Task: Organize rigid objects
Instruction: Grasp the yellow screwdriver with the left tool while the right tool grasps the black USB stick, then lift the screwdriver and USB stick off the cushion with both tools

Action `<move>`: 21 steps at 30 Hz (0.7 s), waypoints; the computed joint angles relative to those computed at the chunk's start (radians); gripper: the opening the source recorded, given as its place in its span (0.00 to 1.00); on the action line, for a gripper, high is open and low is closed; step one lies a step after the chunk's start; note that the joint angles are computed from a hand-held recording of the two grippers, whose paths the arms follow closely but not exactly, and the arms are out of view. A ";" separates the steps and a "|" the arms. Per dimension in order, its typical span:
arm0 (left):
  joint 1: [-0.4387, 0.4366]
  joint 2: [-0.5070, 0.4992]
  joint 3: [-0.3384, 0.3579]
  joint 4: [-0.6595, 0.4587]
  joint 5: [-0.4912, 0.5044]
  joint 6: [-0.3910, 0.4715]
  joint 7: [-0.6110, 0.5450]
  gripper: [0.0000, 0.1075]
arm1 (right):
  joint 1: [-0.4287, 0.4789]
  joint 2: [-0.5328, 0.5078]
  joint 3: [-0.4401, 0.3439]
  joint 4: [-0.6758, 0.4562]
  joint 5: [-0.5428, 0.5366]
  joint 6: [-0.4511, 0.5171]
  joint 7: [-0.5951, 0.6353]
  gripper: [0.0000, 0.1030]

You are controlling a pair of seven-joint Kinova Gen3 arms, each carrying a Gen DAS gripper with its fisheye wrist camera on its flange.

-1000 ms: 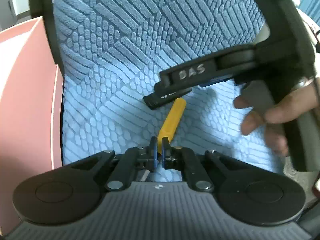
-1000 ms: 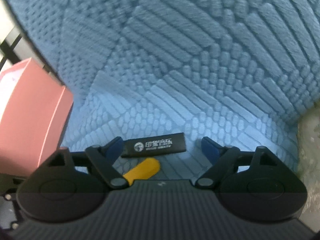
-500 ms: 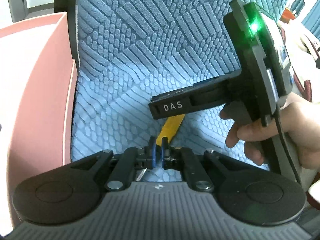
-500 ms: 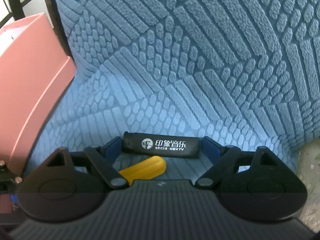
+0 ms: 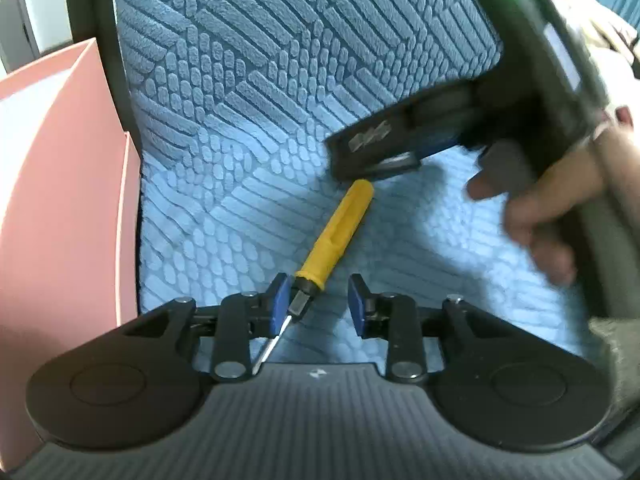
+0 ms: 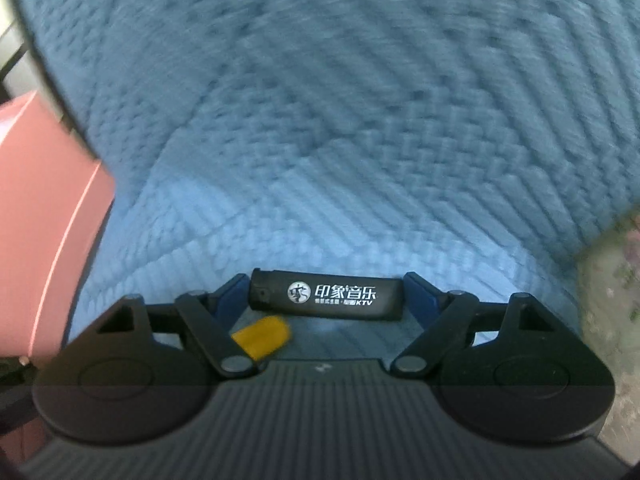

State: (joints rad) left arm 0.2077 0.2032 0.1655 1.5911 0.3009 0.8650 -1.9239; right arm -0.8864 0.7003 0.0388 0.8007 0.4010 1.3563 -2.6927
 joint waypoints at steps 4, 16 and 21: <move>0.024 0.000 -0.001 0.015 -0.049 -0.034 0.013 0.34 | -0.009 -0.036 0.020 0.034 0.017 0.025 -0.076 0.83; 0.039 0.004 -0.005 -0.006 -0.069 -0.002 0.108 0.20 | -0.102 -0.077 0.005 0.034 0.073 0.151 -0.371 0.83; 0.046 -0.044 -0.008 0.020 -0.086 0.005 0.156 0.20 | -0.197 -0.056 0.005 -0.010 0.109 0.251 -0.462 0.83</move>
